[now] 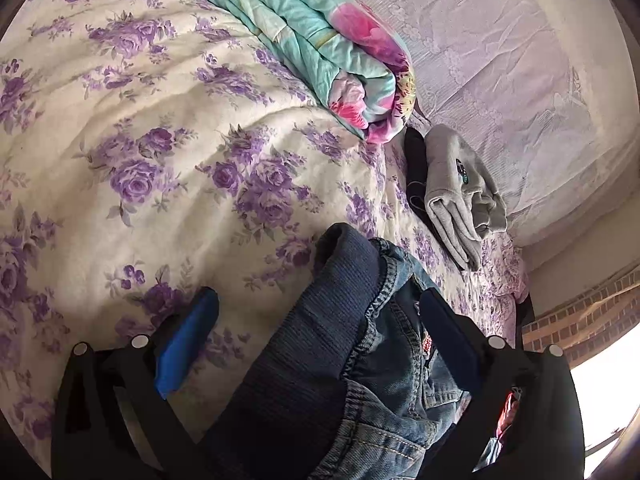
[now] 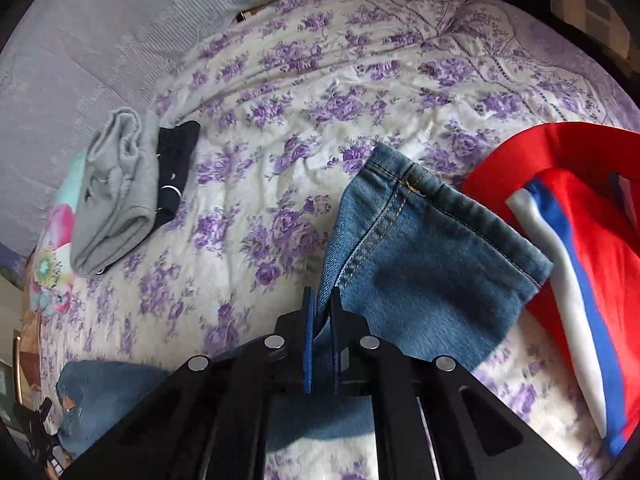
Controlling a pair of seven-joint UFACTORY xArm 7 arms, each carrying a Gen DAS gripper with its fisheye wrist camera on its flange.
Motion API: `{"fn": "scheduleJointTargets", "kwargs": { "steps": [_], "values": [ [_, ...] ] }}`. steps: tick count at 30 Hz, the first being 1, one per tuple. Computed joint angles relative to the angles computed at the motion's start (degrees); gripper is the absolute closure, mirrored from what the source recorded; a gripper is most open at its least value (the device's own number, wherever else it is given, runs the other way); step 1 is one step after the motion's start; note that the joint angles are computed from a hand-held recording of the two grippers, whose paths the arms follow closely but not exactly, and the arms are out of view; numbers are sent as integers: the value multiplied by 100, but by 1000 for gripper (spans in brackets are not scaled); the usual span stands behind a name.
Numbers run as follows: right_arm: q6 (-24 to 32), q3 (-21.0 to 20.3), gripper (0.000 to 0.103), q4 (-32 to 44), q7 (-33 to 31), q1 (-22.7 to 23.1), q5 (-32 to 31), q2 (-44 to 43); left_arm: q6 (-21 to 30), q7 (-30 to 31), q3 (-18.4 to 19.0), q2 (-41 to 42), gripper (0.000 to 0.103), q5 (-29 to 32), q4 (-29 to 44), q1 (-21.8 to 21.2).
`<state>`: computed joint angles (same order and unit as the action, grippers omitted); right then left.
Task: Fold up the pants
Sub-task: 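Grasp the waistband with the left tool while the right tool grasps a leg cuff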
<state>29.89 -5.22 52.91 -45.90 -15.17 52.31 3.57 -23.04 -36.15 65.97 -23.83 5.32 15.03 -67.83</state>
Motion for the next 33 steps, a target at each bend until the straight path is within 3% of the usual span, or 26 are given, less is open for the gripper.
{"fn": "scheduleJointTargets", "kwargs": {
  "steps": [4,7,10,12,15,16,17,18,21,23,25,27,28,29,30,33],
  "values": [
    [1178,-632,101,-950,-1239,-396,989,-1116,-172,-43,3,-41,5,24,-103,30],
    [2101,-1465,102,-1790,-1668,-890,946,-1956,-178,-224,-340,36,5,46,-178,348],
    [2583,-2108,102,-2123,-1782,-1483,460,-2031,-87,-407,-758,172,5,102,-181,714],
    [2702,-2256,101,-2042,-1681,-1762,230,-1800,-45,-510,-1011,246,5,152,-190,943],
    [3517,-2280,94,-1620,-1414,-1918,487,-1480,-39,-677,-1180,348,5,298,-179,1123],
    [3677,-2195,69,-1545,-1340,-1925,628,-1494,-58,-735,-1175,368,5,373,-179,1144],
    [3713,-2075,18,-1492,-1232,-1894,831,-1551,-102,-794,-1190,382,5,438,-199,1183],
    [3562,-1941,3,-1512,-1136,-1838,1124,-1670,-151,-868,-1084,394,5,553,-197,1135],
    [3227,-1503,3,-1163,-1035,-1362,1768,-1519,-311,-1107,-816,423,5,869,-215,1025],
    [2753,-1101,3,-796,-427,-1056,1538,-1152,-411,-1263,-642,454,5,1083,-217,951],
    [2913,-960,3,-488,235,-899,1412,-629,-493,-1414,-509,484,5,1286,-217,907],
    [2982,-828,10,-456,240,-850,1752,-279,-530,-1559,-440,524,5,1462,-204,908],
    [2922,-756,35,-474,-4,-843,1941,-183,-532,-1629,-436,552,5,1537,-190,926],
    [2826,-700,84,-479,-274,-846,2076,-107,-542,-1693,-446,579,5,1609,-185,958],
    [2787,-687,98,-557,-506,-889,2204,-131,-560,-1752,-478,605,5,1671,-190,1008],
    [3035,-832,98,-1060,-1323,-1076,2348,-852,-612,-1964,-494,682,5,1891,-177,1093]
  ]
}}
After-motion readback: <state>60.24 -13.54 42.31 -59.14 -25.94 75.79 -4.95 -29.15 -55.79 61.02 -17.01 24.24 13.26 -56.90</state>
